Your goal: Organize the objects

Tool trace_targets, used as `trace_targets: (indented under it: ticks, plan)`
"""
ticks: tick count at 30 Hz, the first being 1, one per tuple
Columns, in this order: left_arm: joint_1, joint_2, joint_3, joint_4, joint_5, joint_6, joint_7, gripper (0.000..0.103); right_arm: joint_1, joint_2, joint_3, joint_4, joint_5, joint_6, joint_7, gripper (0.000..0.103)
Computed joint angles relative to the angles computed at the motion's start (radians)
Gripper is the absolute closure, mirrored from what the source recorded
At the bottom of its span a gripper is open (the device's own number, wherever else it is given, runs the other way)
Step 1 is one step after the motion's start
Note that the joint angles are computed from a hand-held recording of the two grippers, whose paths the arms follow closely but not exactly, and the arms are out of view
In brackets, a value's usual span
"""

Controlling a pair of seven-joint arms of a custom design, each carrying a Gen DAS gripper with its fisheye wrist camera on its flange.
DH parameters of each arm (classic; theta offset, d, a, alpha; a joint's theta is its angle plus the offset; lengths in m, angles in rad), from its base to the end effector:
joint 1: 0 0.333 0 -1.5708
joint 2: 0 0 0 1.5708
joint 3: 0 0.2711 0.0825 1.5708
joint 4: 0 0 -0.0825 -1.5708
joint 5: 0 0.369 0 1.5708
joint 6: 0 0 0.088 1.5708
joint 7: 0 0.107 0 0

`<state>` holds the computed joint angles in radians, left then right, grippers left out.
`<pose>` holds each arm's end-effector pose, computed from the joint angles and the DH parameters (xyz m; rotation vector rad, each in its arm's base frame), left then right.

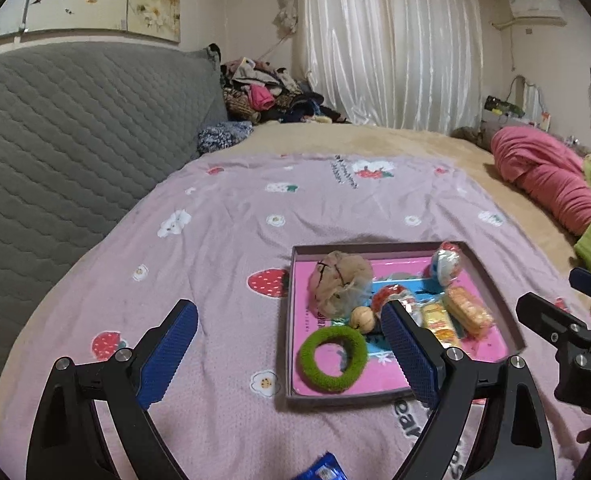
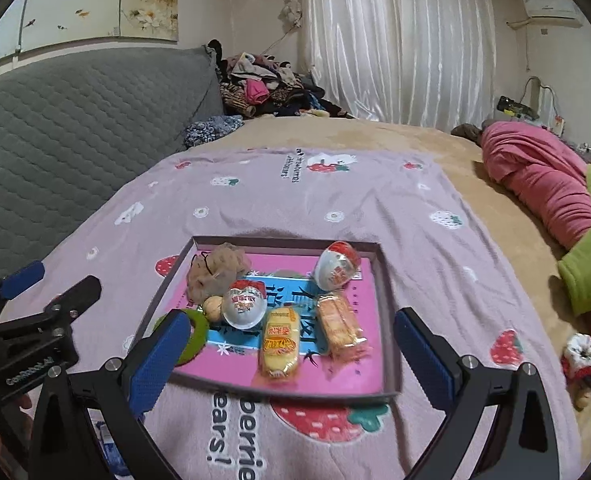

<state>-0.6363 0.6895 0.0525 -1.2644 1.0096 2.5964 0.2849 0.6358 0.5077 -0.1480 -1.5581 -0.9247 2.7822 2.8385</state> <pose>0.6023 -0.4307 0.3867 -1.5913 1.6655 -0.8537 0.5891 0.3722 0.3891 -1.6801 1.6263 -0.7606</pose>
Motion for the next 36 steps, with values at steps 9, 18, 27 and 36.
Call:
trace_targets:
  ticks: [9,18,27,36]
  plan:
    - [-0.008,-0.139,-0.045,-0.129,0.021,-0.103,-0.018,0.01,-0.008,-0.151,0.05,-0.111,-0.094,-0.053,0.061,0.001]
    - [0.005,-0.241,-0.112,-0.224,0.077,-0.184,-0.046,0.01,-0.041,-0.24,0.126,-0.18,-0.129,-0.099,0.071,0.001]
    - [0.039,-0.349,-0.187,-0.339,0.086,-0.198,-0.083,0.01,-0.071,-0.341,0.189,-0.279,-0.192,-0.129,0.133,0.001]
    - [0.054,-0.435,-0.239,-0.434,0.112,-0.217,-0.129,0.01,-0.11,-0.447,0.258,-0.382,-0.22,-0.16,0.174,0.001]
